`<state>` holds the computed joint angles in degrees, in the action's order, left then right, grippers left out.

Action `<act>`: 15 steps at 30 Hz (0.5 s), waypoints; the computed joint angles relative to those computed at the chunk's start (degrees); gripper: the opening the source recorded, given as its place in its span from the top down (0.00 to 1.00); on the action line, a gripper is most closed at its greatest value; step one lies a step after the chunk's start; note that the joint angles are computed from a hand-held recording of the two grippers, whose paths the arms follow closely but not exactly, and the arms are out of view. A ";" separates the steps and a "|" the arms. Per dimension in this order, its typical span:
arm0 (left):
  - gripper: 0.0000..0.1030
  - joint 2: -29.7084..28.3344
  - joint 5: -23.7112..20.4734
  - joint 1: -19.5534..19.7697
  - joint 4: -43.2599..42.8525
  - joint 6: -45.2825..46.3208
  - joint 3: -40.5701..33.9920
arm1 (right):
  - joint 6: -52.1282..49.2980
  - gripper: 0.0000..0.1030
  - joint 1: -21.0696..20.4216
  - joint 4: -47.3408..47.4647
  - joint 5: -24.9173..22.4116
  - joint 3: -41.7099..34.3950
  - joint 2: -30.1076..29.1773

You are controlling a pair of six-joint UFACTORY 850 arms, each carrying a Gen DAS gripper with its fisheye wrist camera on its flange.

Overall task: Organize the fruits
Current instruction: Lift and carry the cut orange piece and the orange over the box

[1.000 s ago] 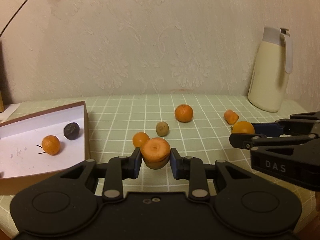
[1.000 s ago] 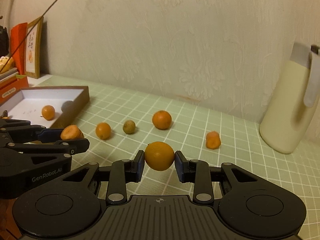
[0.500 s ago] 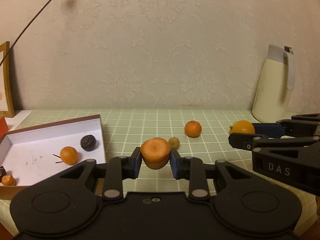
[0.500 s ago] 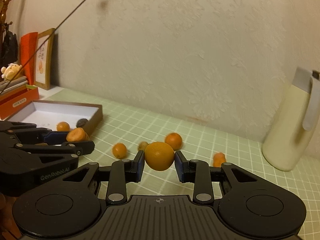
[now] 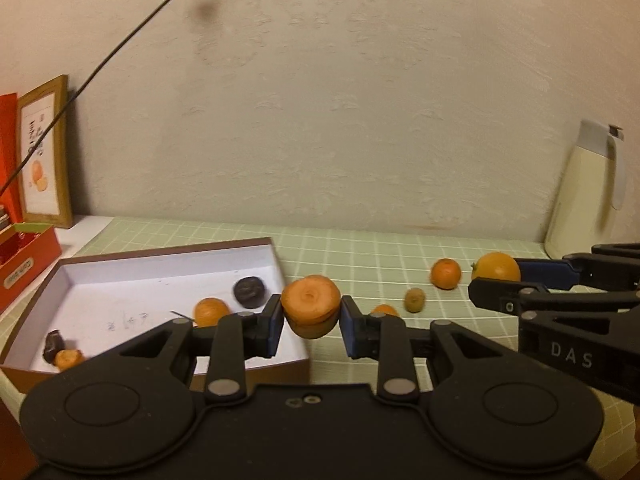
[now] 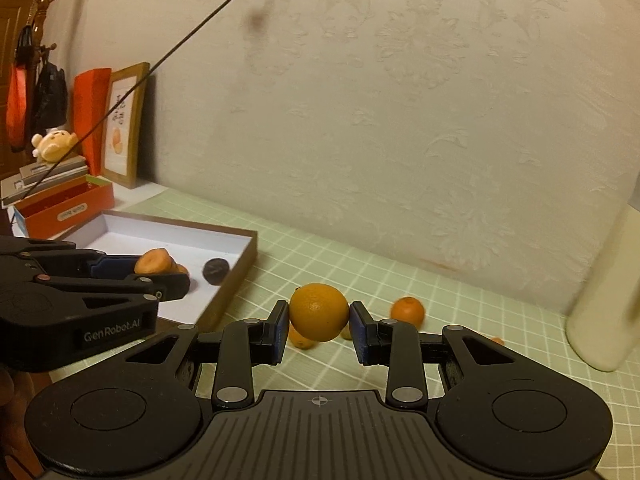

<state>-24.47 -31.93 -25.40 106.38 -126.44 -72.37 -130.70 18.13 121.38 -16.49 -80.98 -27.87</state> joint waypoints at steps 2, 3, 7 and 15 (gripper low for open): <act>0.80 0.56 -0.77 0.24 0.29 -0.28 0.73 | 0.32 0.68 0.51 -0.34 -0.10 -0.39 -0.26; 0.80 0.78 -0.81 0.43 -0.07 -0.21 0.99 | 0.88 0.68 0.75 -0.80 -0.25 -0.66 -0.45; 0.80 1.83 -1.65 1.02 0.03 -0.71 2.22 | 1.69 0.68 1.59 -1.48 -1.09 -1.42 -0.91; 0.80 3.79 -3.20 2.72 -0.58 -1.48 4.62 | 4.41 0.68 3.42 -3.35 -2.10 -3.76 -2.51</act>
